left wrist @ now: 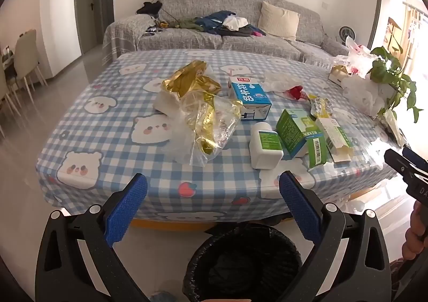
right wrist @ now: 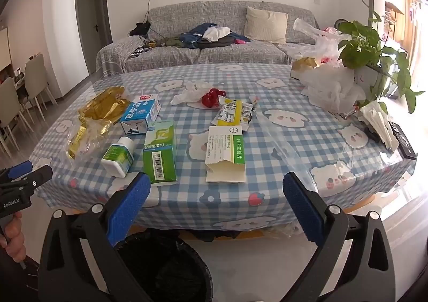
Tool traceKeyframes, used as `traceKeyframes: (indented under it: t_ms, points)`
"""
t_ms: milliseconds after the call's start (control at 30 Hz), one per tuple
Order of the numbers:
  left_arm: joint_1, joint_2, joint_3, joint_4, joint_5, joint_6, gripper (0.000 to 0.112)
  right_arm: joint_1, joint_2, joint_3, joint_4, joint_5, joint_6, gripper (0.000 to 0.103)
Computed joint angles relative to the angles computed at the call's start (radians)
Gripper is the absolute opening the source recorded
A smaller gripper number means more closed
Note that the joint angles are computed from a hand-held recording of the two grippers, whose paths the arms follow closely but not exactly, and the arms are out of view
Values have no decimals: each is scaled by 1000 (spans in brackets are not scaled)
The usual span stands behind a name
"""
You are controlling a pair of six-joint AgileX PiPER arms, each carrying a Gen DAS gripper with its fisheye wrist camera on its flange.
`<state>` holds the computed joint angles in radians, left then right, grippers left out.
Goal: Collect trash
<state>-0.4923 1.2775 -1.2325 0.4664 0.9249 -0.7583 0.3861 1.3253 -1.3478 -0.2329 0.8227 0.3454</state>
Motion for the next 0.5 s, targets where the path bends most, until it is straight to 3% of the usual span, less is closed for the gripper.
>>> traceKeyframes:
  t_ms: [500]
  points:
    - [-8,3,5,8,-2,-4,97,16,1,-6,-32,7,30,95]
